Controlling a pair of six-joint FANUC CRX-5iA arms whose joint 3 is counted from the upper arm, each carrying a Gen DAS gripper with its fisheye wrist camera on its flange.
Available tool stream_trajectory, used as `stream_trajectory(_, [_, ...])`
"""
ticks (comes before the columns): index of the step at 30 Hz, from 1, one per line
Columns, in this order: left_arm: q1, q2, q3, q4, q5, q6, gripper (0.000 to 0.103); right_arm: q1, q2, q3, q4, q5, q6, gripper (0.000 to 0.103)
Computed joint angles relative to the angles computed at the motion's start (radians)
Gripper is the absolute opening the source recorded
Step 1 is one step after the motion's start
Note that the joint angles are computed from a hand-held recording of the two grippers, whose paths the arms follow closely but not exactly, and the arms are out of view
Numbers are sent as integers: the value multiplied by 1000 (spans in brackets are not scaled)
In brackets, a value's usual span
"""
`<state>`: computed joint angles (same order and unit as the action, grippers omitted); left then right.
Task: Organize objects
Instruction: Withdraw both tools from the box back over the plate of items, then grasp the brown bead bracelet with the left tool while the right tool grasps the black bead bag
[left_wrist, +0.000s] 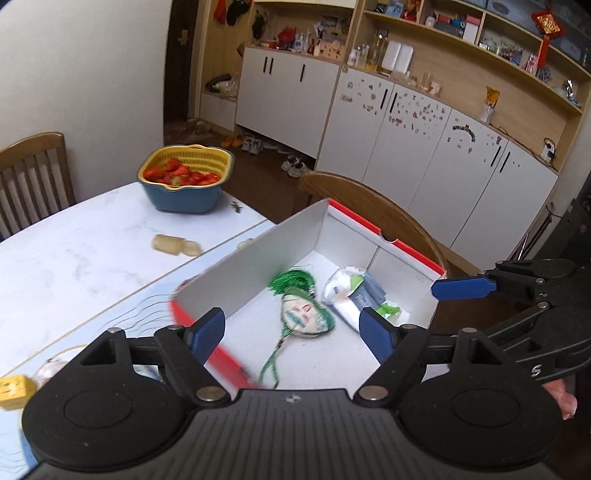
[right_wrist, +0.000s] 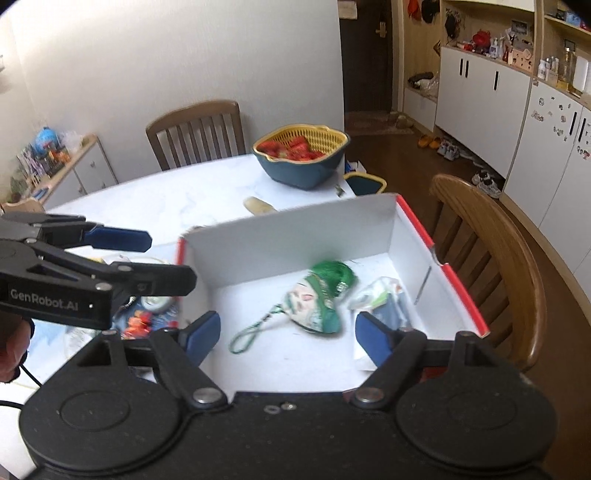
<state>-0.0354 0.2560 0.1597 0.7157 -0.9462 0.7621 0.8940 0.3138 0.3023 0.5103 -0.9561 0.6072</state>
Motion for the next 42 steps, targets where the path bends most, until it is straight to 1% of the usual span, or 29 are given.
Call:
stream_trajectory(1, [13,-14,-20,12,4,-13,86,10,-3,-7,12,7,-19,82])
stream_trajectory(4, [56,-53,-74,47,9,-40,86,40,-6,-20,53,28,-77,88])
stream_trajectory(5, [72,-62,-87,61,2,-52,86,49,-3,-19,63,32,-90,88])
stream_trajectory(8, [118,-97,-136,96,5,-94,87,74,6,-12,82,38,-119,94])
stream_trajectory(9, [132,-106,-149,103,8,-99,91,82,10,-9,89,38,-128,95])
stream_trajectory(11, [164,-118,-171,131,1,-116,95,94,24,8,93,34,-129,96])
stream_trajectory(12, [181,-120,-177,144,-12,-123,101,102,31,14,98,34,-132,97])
stream_trajectory(13, [199,-121,-185,160,-22,-135,103,109,38,20,102,35,-133,97])
stream_trajectory(14, [214,-126,-200,181,-22,-155,103,115,45,28,100,38,-128,97])
stream_trajectory(17, [247,-148,-249,215,15,-202,103,133,73,60,96,34,-111,97])
stream_trajectory(20, [272,-178,-315,253,74,-261,103,146,114,111,78,16,-81,97])
stream_trajectory(25, [317,-187,-359,247,89,-261,103,160,176,174,56,-3,-68,97])
stream_trajectory(28, [334,-197,-389,220,125,-252,103,166,208,205,47,-10,-64,97])
stream_trajectory(32, [357,-191,-432,252,113,-293,103,167,257,257,24,-40,-46,97])
stream_trajectory(36, [362,-187,-465,235,123,-336,103,166,304,307,-1,-57,-13,96])
stream_trajectory(42, [355,-179,-498,191,133,-333,103,155,388,410,-39,-108,25,93])
